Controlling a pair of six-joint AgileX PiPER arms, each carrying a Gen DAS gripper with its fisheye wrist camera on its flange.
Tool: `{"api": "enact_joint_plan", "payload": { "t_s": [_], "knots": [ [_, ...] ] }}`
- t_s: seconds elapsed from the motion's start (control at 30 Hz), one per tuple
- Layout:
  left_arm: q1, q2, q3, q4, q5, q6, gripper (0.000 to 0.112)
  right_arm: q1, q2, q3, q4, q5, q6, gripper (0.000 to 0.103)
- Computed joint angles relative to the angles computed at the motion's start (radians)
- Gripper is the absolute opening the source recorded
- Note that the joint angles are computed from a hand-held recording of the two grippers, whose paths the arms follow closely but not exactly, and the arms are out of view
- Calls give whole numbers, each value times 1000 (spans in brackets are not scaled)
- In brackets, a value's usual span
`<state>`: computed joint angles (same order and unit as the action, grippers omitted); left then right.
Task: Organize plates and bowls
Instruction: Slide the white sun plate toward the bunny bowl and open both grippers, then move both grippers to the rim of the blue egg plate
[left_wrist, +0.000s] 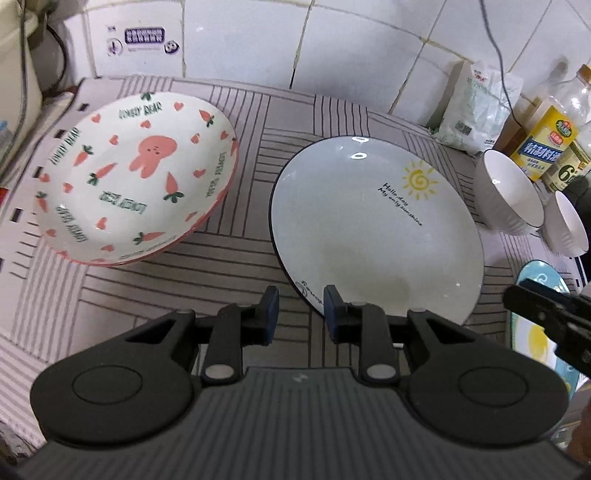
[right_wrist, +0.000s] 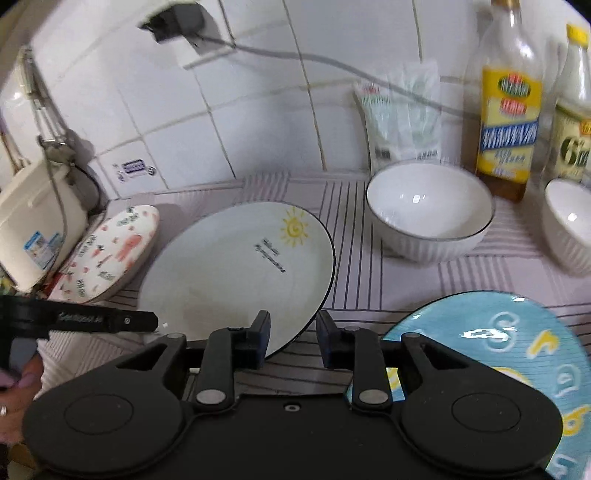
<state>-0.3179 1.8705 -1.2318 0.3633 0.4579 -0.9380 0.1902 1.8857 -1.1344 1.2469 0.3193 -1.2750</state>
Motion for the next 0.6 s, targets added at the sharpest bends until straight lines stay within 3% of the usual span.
{"api": "enact_joint_plan", "payload": {
  "t_s": [0.17,0.6],
  "knots": [
    [-53,-76,19,53,58,-46,25,-45,-132,109,49,35,-115,37],
    [-183,-167,14,27,118,7,25,-195,-382,301,-21,58,-107,51]
  ]
}}
